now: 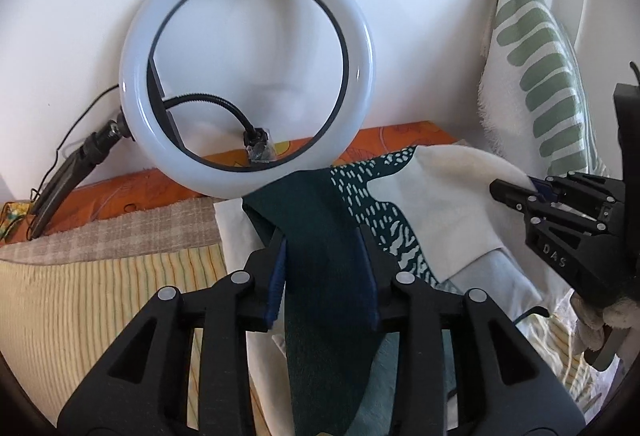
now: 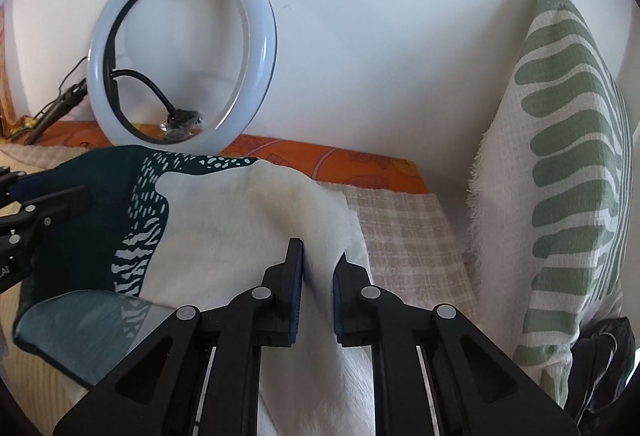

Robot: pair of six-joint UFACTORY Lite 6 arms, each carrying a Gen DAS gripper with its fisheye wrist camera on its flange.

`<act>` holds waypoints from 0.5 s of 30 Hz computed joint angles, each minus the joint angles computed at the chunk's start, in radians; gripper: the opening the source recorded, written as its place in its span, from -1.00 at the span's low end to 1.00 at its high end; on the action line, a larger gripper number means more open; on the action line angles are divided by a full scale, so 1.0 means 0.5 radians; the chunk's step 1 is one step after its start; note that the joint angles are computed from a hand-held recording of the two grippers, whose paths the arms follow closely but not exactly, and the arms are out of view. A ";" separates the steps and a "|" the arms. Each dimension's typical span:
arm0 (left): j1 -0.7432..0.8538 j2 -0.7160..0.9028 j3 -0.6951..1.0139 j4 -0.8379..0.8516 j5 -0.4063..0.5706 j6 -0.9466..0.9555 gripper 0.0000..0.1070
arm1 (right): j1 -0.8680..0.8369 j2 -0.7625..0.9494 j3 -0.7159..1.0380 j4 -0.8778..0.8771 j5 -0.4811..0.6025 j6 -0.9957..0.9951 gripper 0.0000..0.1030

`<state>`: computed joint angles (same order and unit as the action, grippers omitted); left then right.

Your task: Fold small clothes

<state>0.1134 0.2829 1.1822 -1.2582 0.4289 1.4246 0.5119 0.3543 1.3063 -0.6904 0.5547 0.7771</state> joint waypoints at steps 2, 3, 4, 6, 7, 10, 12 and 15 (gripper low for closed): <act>0.015 -0.074 -0.035 0.056 0.022 -0.050 -0.39 | 0.023 -0.025 0.012 -0.004 0.033 0.017 -0.62; 0.023 -0.114 -0.056 0.073 0.034 -0.062 -0.40 | 0.032 -0.054 0.007 0.008 0.043 0.014 -0.62; 0.035 -0.167 -0.084 0.095 0.050 -0.072 -0.40 | 0.040 -0.074 0.005 0.023 0.053 0.010 -0.62; 0.052 -0.253 -0.125 0.156 0.081 -0.113 -0.39 | 0.070 -0.137 0.012 0.061 0.102 -0.010 -0.62; 0.068 -0.312 -0.153 0.187 0.104 -0.131 -0.39 | 0.088 -0.164 0.015 0.067 0.129 -0.010 -0.62; 0.124 -0.467 -0.212 0.279 0.183 -0.211 -0.39 | 0.152 -0.250 0.042 0.097 0.222 -0.018 -0.62; 0.187 -0.568 -0.234 0.355 0.267 -0.275 -0.39 | 0.203 -0.308 0.070 0.116 0.296 -0.015 -0.62; 0.320 -0.725 -0.253 0.469 0.430 -0.355 -0.39 | 0.288 -0.397 0.123 0.134 0.433 -0.001 -0.62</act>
